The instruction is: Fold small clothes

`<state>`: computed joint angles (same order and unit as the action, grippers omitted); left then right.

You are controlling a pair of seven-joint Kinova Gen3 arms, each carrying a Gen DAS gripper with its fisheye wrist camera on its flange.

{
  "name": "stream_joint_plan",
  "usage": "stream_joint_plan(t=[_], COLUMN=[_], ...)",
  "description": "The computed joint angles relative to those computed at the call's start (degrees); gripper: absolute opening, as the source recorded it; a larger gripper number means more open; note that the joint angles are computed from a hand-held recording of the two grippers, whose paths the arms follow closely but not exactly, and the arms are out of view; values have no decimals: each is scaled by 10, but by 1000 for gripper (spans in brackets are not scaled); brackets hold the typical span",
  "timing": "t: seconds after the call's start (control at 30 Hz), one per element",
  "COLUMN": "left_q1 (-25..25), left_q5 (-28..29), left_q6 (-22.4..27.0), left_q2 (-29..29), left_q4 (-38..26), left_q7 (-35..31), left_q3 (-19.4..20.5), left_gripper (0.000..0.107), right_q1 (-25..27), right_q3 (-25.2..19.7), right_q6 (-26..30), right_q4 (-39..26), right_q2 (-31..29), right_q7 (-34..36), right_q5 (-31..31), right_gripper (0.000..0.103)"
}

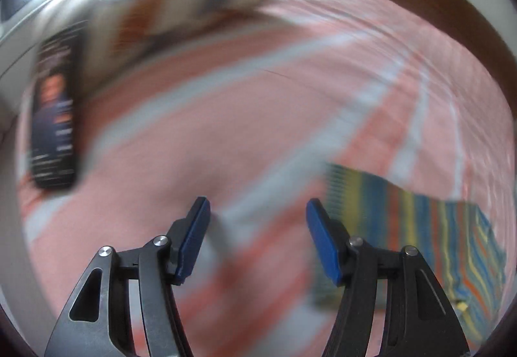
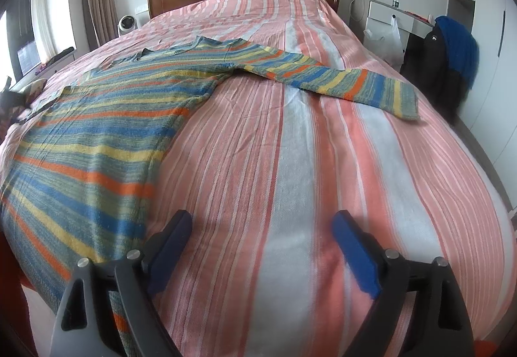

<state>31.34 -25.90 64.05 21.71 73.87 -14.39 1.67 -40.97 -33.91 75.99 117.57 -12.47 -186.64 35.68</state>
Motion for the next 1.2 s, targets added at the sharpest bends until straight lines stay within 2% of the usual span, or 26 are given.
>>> stream_joint_plan(t=[0.13,0.27,0.33,0.43,0.53,0.67,0.8,0.93,1.2], left_q1=[27,69,99,124,165,201,207,223,225], left_q5=[-22,-33,-42,-34,-57,-90,-96,-109,-110], left_q6=[16,-33,-53,-81,-53,-26,-48,-27,-26], left_q2=[-45,-80,-73,-46,-4,16,13,24,22], left_q4=[39,80,83,76,42,22,42,32,35], left_q7=[15,35,47,36,29,7,18,22,22], left_q3=[15,55,78,90,72,52,42,39,40], left_gripper=[68,83,86,87,87,93,97,101,102], right_q1=[0,2,3,27,41,49,70,87,76], right_q3=[1,3,1,-47,-59,-37,-29,-33,-40], right_q6=[-3,-4,-20,1,26,8,-11,-22,-12], right_q4=[1,-2,3,0,-8,4,14,20,20], right_q2=[-1,-7,-32,-47,-40,-53,-64,-58,-39], right_q7=[0,4,0,-21,-11,-15,-17,-13,-25], right_q5=[0,-4,3,34,32,3,-15,-32,-22], right_gripper=[89,89,89,89,89,89,89,91,97])
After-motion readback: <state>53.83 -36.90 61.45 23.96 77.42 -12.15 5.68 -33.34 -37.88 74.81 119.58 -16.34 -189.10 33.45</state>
